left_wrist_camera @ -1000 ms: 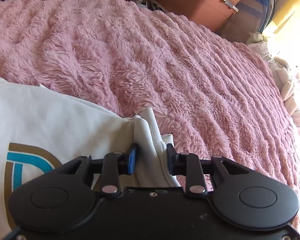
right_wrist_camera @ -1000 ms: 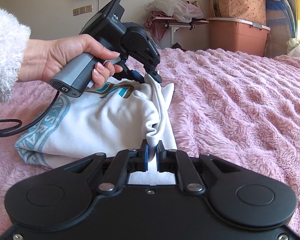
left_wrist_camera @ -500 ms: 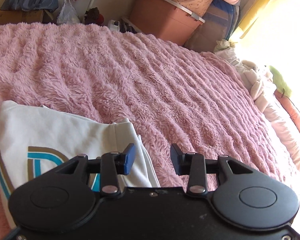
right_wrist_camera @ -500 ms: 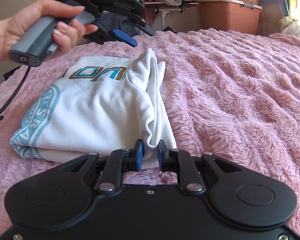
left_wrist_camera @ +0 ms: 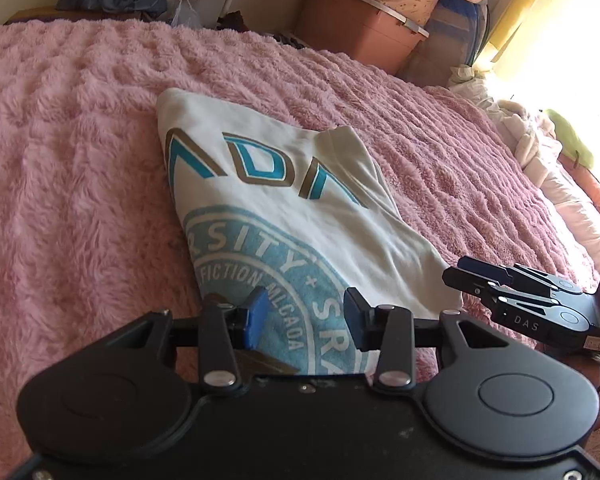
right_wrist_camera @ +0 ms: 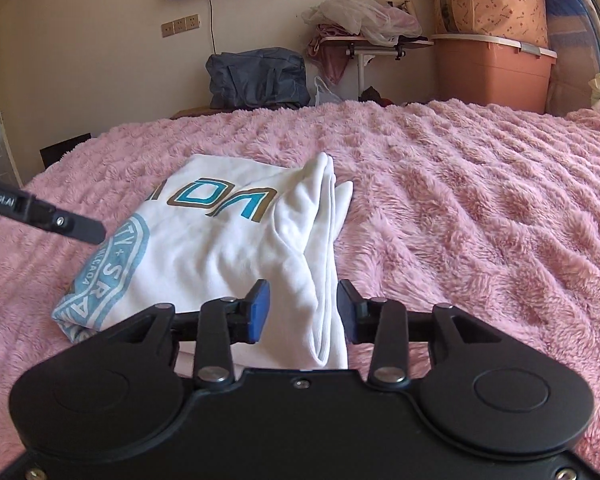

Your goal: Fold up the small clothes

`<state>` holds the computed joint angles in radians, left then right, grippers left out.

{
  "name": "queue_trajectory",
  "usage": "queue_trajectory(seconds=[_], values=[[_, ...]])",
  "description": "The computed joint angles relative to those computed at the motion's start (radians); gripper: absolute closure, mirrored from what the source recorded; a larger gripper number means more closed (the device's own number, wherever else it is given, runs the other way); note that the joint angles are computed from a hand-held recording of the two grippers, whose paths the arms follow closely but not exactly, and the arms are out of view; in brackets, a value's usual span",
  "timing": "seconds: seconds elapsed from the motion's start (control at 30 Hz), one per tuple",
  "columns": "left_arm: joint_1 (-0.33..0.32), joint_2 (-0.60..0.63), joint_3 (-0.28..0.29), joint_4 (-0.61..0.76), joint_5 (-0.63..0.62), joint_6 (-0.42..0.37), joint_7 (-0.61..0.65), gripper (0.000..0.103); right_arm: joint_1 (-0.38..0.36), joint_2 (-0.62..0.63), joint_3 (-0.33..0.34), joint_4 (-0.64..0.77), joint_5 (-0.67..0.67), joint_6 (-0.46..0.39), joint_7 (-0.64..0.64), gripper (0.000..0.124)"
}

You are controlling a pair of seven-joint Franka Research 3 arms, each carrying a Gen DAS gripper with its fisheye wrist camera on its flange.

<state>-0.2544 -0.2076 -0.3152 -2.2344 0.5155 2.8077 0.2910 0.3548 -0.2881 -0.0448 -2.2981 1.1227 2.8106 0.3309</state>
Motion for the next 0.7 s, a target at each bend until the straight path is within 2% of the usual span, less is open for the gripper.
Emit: queue_trajectory(seconds=[0.1, 0.13, 0.17, 0.27, 0.4, 0.5, 0.57, 0.63, 0.7], values=[[0.015, -0.005, -0.012, -0.026, 0.035, 0.031, -0.056, 0.061, -0.032, 0.057, 0.020, 0.049, -0.106, -0.054, 0.132, 0.085], [0.018, -0.006, -0.015, -0.030, 0.042, 0.037, -0.068, 0.060, -0.040, 0.073, 0.017, 0.067, -0.128, -0.095, 0.164, 0.092], [0.020, -0.005, -0.018, -0.031, 0.049, 0.039, -0.079, 0.060, -0.049, 0.085, 0.016, 0.081, -0.152, -0.136, 0.190, 0.113], [0.014, 0.007, -0.013, -0.019, 0.043, 0.041, -0.077, 0.060, -0.059, 0.088, 0.029, 0.080, -0.168, -0.142, 0.225, 0.113], [0.007, 0.010, -0.005, -0.021, 0.031, 0.071, -0.069, 0.060, -0.051, 0.034, 0.021, 0.048, -0.128, -0.101, 0.174, 0.115], [0.007, 0.025, -0.009, -0.021, 0.033, 0.094, -0.073, 0.059, -0.058, 0.019, 0.010, 0.038, -0.141, -0.107, 0.179, 0.116], [0.026, 0.025, -0.036, -0.016, 0.095, 0.074, -0.126, 0.060, -0.063, 0.033, 0.015, 0.028, -0.163, -0.084, 0.199, 0.116], [0.058, -0.003, -0.082, -0.019, 0.216, 0.039, -0.245, 0.060, -0.059, 0.061, 0.013, 0.025, -0.160, -0.077, 0.201, 0.116], [0.048, -0.041, -0.120, -0.015, 0.298, -0.071, -0.285, 0.059, -0.054, 0.078, 0.008, 0.025, -0.124, -0.080, 0.184, 0.116]])
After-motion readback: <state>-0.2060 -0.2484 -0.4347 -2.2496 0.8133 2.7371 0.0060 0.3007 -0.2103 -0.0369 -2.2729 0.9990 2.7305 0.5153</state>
